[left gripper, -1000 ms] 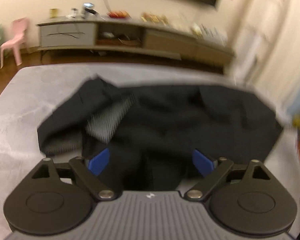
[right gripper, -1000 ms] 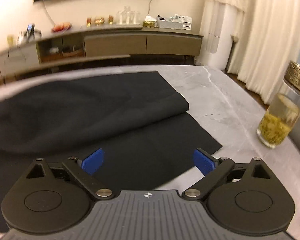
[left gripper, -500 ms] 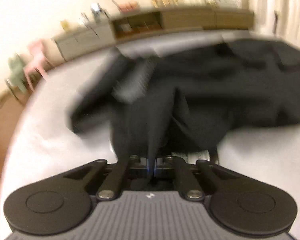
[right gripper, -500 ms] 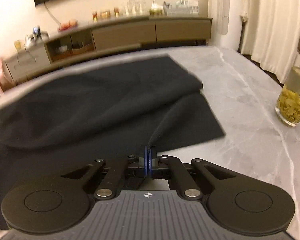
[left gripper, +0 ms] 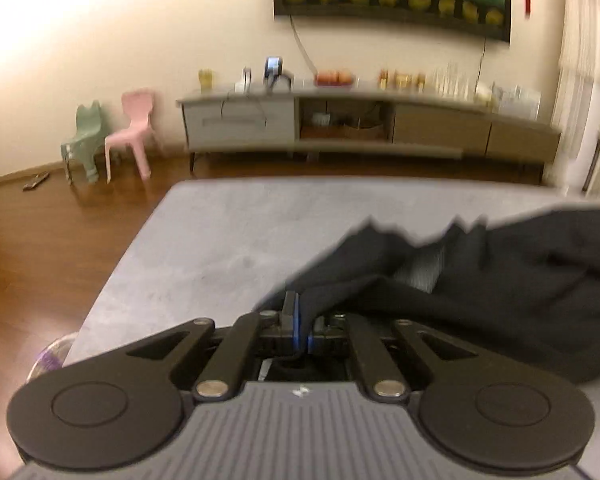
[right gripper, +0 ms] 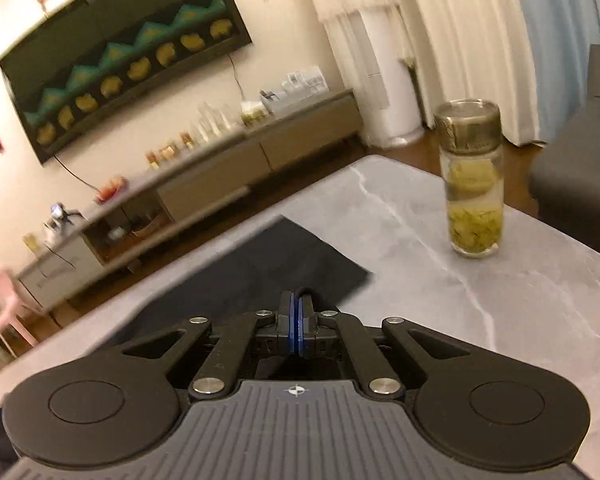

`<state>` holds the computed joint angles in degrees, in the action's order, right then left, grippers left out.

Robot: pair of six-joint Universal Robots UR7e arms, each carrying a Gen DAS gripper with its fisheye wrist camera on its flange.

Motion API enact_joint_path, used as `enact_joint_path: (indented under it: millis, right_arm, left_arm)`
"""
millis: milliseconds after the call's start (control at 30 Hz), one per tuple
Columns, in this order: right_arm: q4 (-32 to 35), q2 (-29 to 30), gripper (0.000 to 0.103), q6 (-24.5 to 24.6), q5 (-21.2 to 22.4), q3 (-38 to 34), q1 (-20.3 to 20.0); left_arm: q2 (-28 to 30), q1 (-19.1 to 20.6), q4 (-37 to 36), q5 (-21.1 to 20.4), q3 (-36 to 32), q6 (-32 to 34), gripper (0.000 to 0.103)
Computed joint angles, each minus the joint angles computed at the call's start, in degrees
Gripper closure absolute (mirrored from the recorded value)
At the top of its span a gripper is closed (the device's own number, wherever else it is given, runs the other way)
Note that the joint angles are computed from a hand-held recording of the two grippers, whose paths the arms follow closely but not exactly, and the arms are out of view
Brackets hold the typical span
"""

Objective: Fold clothes

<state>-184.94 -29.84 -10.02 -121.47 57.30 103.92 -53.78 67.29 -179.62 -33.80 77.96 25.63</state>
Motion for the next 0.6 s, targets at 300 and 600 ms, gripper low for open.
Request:
enact_joint_path:
  millis: [300, 600]
  right_arm:
    - [-0.28, -1.04, 0.097, 0.51, -12.44, 2.01, -0.63]
    - [-32.24, 11.88, 0.026, -34.73, -9.19, -10.09, 5.34]
  left_arm:
    - [-5.83, 0.68, 24.38, -12.29, 7.40, 1.46, 0.092]
    - [-13.93, 2.16, 10.17, -19.38, 17.55, -11.22, 0.023]
